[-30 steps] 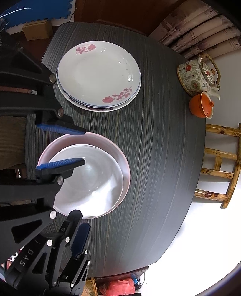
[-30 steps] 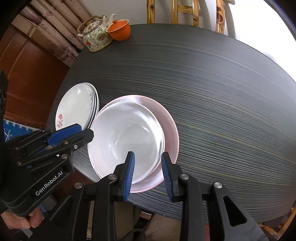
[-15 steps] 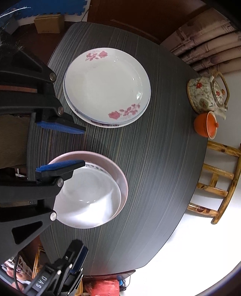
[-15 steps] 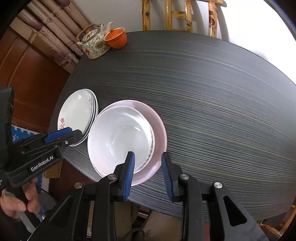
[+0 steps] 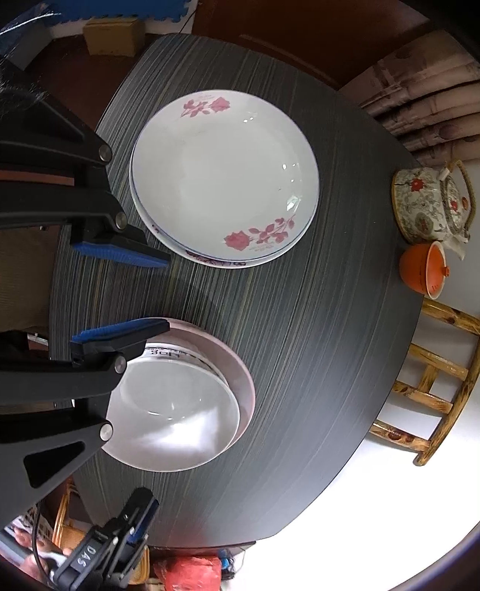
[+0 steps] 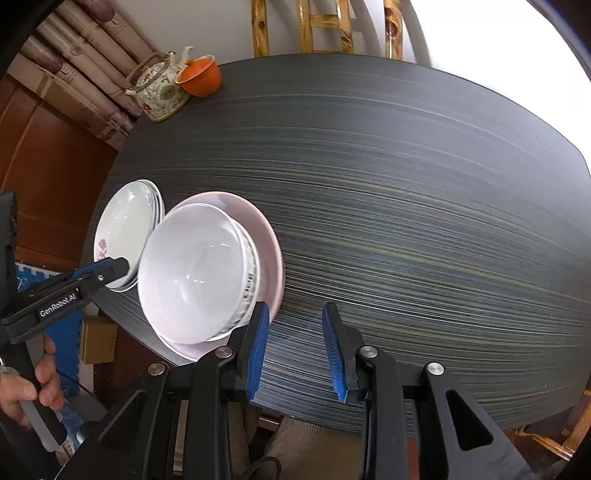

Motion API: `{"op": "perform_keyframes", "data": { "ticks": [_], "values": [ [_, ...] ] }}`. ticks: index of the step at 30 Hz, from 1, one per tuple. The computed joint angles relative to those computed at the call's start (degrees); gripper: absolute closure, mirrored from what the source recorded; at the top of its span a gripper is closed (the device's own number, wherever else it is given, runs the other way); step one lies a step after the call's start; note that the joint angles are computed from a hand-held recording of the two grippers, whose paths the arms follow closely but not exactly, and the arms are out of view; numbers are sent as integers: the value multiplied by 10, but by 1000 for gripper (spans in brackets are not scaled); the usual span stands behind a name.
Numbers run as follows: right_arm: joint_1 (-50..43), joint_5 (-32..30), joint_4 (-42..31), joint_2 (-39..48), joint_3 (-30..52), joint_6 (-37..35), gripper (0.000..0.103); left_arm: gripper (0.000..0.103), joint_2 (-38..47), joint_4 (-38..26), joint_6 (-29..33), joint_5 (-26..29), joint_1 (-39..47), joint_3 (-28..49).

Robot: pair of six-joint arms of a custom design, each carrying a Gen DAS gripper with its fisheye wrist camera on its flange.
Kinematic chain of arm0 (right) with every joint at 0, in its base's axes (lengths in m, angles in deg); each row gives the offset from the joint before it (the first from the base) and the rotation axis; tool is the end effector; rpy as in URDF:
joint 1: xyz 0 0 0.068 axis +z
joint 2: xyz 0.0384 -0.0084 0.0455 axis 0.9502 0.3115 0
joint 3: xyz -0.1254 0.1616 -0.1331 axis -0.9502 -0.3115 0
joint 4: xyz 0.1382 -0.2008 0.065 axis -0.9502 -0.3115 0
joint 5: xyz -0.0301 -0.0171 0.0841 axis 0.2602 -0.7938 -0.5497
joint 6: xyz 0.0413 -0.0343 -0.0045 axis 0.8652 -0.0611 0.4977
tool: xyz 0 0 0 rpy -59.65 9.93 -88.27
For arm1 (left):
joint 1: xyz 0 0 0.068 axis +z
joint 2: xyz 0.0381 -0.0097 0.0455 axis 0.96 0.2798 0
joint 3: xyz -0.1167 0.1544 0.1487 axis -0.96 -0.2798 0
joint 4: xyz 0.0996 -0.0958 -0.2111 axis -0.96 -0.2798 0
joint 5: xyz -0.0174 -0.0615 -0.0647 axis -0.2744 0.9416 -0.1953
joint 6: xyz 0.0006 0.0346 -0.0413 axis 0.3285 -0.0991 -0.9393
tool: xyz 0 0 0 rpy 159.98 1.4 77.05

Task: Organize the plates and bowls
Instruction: 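Lift the bowl stack with both tools and carry it over the plate stack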

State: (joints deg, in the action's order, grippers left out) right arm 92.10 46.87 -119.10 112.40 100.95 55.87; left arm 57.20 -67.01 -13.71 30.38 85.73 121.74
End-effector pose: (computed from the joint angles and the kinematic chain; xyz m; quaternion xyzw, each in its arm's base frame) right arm 0.2264 0.0877 0.2545 0.0589 0.9868 0.1088 0.1045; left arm 0.3008 0.0552 0.2562 0.0516 0.9887 -0.0959 0.1033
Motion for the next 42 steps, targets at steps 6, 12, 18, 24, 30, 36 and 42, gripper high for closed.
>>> {"op": "perform_keyframes", "data": {
  "ticks": [6, 12, 18, 24, 30, 36, 42],
  "values": [
    [-3, -10, 20, 10, -22, 4, 75, 74, 7, 4, 7, 15, 0, -5],
    [2, -13, 29, 19, -30, 4, 75, 75, 11, 19, 3, 16, -5, -20],
    [0, -16, 40, 24, -36, 2, 75, 84, 17, 29, -5, 23, -8, -28],
    [-5, -17, 49, 32, -36, -2, 77, 85, 19, 46, -8, 20, -15, -42],
    [-1, -16, 56, 45, -29, -1, 80, 88, 30, 58, -17, 17, -22, -51],
    [3, -23, 72, 63, -33, 1, 83, 94, 40, 68, -18, 20, -28, -61],
    [1, -28, 83, 76, -35, -4, 85, 98, 42, 82, -21, 18, -36, -71]
  ]
}}
